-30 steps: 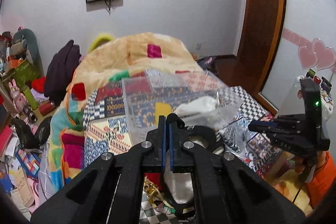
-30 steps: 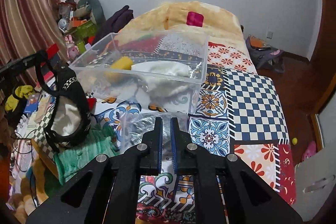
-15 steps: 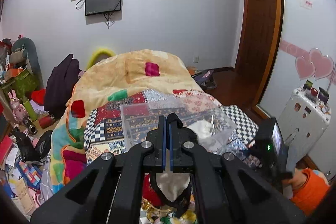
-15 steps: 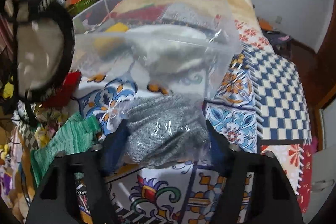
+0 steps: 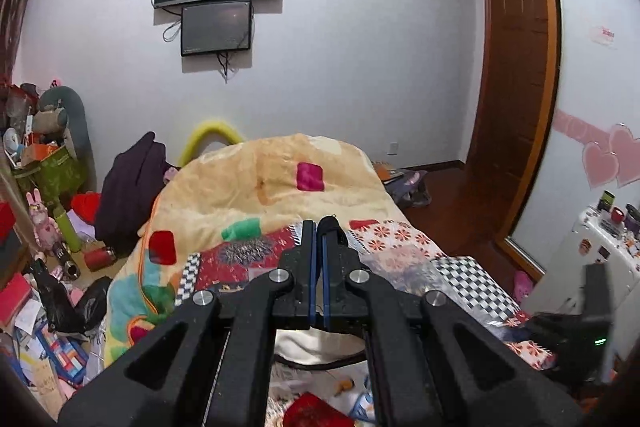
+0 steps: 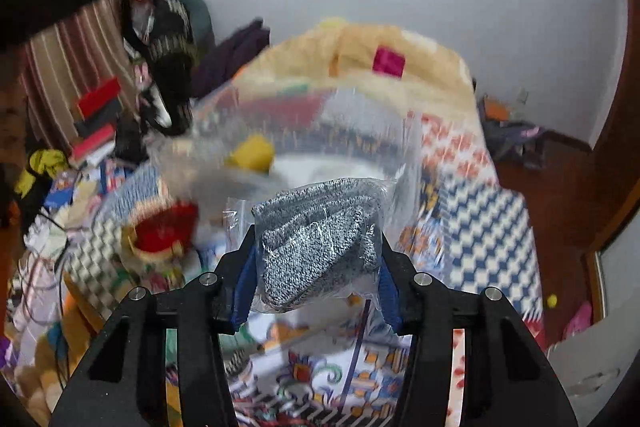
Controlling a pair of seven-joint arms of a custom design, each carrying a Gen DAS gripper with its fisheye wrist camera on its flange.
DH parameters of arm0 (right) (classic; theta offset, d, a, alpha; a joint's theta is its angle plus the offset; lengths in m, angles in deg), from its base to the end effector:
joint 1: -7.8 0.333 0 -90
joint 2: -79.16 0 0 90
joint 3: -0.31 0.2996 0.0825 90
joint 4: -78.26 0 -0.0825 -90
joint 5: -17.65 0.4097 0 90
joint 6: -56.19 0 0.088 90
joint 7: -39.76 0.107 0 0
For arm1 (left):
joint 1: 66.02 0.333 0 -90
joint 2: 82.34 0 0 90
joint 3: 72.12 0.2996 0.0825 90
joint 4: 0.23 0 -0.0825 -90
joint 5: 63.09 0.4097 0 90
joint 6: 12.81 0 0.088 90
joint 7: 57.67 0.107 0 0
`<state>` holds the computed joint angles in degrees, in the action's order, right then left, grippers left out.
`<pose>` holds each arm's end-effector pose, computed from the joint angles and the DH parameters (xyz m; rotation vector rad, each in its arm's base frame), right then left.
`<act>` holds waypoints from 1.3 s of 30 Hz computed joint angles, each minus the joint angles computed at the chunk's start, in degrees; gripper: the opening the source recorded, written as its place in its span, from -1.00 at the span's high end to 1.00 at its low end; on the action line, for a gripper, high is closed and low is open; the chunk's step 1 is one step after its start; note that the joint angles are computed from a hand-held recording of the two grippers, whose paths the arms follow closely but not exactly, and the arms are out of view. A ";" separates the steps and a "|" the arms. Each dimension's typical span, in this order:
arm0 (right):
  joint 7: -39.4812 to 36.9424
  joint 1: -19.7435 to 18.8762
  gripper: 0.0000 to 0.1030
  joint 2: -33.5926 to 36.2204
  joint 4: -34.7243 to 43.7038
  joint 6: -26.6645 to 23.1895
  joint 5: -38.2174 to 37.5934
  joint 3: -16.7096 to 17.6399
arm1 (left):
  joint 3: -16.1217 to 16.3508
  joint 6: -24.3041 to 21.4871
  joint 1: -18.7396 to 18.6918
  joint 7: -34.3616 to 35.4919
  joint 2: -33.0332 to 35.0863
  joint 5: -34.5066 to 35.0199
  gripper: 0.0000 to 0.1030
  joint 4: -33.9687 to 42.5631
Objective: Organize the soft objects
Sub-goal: 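Lower the mesh bag and black bag into the clear box and release both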
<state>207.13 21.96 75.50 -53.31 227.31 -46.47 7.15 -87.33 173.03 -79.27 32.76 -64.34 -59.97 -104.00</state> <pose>0.4908 0.2567 0.4008 -1.7444 1.6242 -0.6512 0.6192 -0.3177 0.4862 -1.1692 1.9667 -1.2696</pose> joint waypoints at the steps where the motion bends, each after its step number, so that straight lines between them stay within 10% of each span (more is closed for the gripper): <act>1: 1.89 -0.41 0.07 -0.04 0.66 0.12 -2.06 -0.06 | 0.96 -0.50 -0.92 -0.26 0.67 0.13 0.98 1.07; 9: 2.87 1.50 0.07 7.14 10.61 -3.74 -2.33 -2.48 | 2.60 -9.00 -3.36 -0.99 7.52 0.83 0.98 9.33; 23: -17.21 8.52 0.01 16.33 18.21 -10.13 15.37 -7.27 | 2.42 -21.77 -4.19 0.32 17.45 1.60 0.97 17.67; 28: -17.63 9.27 -0.33 14.92 16.54 -8.81 16.05 -8.23 | 2.41 -22.63 -4.25 1.04 17.65 1.20 0.92 16.93; 39: -11.22 8.22 -0.61 8.88 10.87 -3.71 8.19 -7.89 | 0.68 -14.77 -2.25 3.39 9.99 -0.74 -0.05 5.34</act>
<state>195.91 30.18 84.38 -42.44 223.60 -38.29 -0.74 -86.64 158.26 -81.52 36.14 -54.35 -60.71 -98.67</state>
